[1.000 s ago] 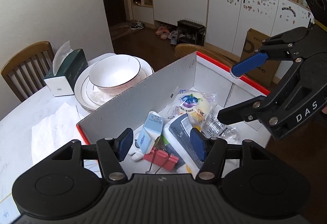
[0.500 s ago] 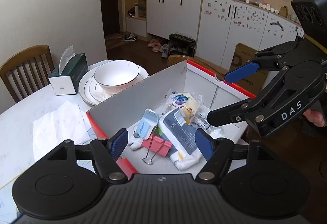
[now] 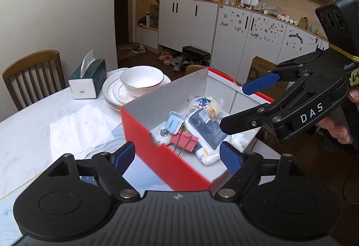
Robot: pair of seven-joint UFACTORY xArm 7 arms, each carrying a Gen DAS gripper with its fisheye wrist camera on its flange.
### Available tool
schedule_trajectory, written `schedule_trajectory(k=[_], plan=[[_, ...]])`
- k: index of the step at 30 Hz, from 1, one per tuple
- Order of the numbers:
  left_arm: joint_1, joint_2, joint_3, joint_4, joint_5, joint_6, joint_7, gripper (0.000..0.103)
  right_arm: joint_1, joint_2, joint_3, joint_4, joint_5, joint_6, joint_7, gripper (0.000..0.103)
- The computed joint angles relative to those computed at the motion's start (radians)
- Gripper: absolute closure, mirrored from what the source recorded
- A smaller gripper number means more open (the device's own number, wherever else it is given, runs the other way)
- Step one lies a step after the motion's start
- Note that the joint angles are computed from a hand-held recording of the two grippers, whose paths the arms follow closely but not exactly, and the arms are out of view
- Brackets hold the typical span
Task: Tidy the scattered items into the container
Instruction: 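Move both grippers back to the gold foil packet and cotton swab bag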
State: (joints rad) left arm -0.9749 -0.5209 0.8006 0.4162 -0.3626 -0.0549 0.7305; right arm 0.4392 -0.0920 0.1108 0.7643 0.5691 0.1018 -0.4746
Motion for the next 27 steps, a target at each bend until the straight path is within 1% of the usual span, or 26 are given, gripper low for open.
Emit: schedule_trajectory(k=[4, 6, 7, 10, 11, 13, 15, 17, 19, 21, 23, 27], plan=[[0.061, -0.051, -0.004, -0.035, 0.01, 0.022, 0.025, 0.016, -0.009, -0.002, 0.041, -0.017, -0.09, -0.029, 0.131, 0.007], [0.089, -0.072, -0.003, -0.053, 0.01, 0.029, 0.045, 0.004, -0.028, 0.002, 0.07, -0.022, -0.194, -0.04, 0.239, 0.007], [0.099, -0.084, 0.002, -0.063, 0.01, 0.028, 0.058, 0.002, -0.035, 0.005, 0.081, -0.024, -0.243, -0.045, 0.289, 0.007], [0.134, -0.128, 0.023, -0.089, 0.01, 0.044, 0.094, 0.002, -0.048, 0.016, 0.112, -0.023, -0.379, -0.059, 0.434, 0.007], [0.152, -0.141, 0.025, -0.097, 0.009, 0.053, 0.106, 0.002, -0.054, 0.022, 0.122, -0.021, -0.428, -0.065, 0.487, 0.007], [0.195, -0.163, 0.029, -0.113, 0.005, 0.074, 0.135, 0.002, -0.046, 0.037, 0.13, -0.015, -0.489, -0.074, 0.555, 0.007], [0.243, -0.185, 0.03, -0.131, -0.002, 0.088, 0.168, 0.001, -0.052, 0.057, 0.143, 0.0, -0.594, -0.075, 0.657, 0.007], [0.285, -0.2, 0.037, -0.145, -0.011, 0.1, 0.201, 0.001, -0.038, 0.082, 0.139, 0.019, -0.653, -0.075, 0.715, 0.007], [0.319, -0.208, 0.046, -0.154, -0.023, 0.105, 0.233, 0.001, -0.022, 0.106, 0.128, 0.041, -0.741, -0.075, 0.796, 0.007], [0.347, -0.206, 0.057, -0.162, -0.033, 0.104, 0.262, 0.001, 0.001, 0.127, 0.113, 0.06, -0.797, -0.073, 0.851, 0.007], [0.366, -0.198, 0.077, -0.158, -0.044, 0.118, 0.291, 0.001, 0.028, 0.149, 0.092, 0.078, -0.855, -0.07, 0.91, 0.007], [0.379, -0.18, 0.114, -0.158, -0.065, 0.097, 0.349, 0.001, 0.081, 0.194, 0.051, 0.121, -0.937, -0.056, 0.995, 0.007]])
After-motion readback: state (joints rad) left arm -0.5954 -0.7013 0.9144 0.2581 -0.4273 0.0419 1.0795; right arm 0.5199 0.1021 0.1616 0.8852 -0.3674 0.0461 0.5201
